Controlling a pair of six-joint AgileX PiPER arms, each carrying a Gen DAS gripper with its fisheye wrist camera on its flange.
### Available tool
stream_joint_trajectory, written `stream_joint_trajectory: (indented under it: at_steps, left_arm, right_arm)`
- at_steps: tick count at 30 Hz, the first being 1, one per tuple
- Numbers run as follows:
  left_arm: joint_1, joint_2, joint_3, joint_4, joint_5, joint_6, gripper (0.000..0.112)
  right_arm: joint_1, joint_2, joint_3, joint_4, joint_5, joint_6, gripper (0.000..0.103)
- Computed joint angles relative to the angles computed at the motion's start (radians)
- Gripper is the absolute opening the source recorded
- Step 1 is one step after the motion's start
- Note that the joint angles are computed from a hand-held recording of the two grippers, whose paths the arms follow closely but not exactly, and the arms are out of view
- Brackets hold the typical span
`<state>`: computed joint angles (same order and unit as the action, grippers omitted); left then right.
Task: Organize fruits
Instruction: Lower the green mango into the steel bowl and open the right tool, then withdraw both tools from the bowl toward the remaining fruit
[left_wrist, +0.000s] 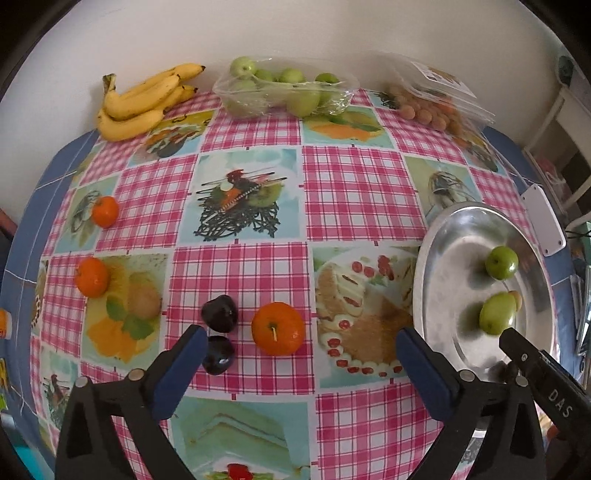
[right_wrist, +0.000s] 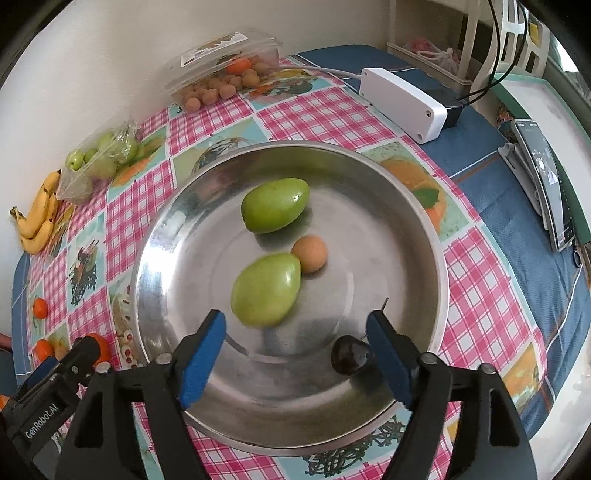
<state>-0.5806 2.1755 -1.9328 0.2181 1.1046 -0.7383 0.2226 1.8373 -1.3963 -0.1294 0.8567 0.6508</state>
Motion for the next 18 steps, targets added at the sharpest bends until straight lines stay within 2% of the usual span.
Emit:
stream_joint_trajectory:
  at_steps: [1,5,7,18]
  left_arm:
    - [0.001,-0.001,0.001,-0.001,0.0,-0.002,0.103]
    - [0.008,-0.007,0.012,-0.005,-0.003,-0.011,0.103]
    - [0.009,-0.011,0.022,-0.003,-0.007,-0.022,0.103]
    - [0.038,-0.05,0.088,-0.037,-0.045,-0.034,0.103]
  right_arm:
    - [0.0,0.002,-0.001,0.002,0.001,-0.004,0.093]
    - [-0.005,0.007,-0.006,0.011,0.0,-0.026,0.095]
    - [-0.004,0.012,-0.011,0.013,0.006,-0.028,0.101]
    - [0.002,0.012,-0.016,-0.006,0.025,0.002,0.101]
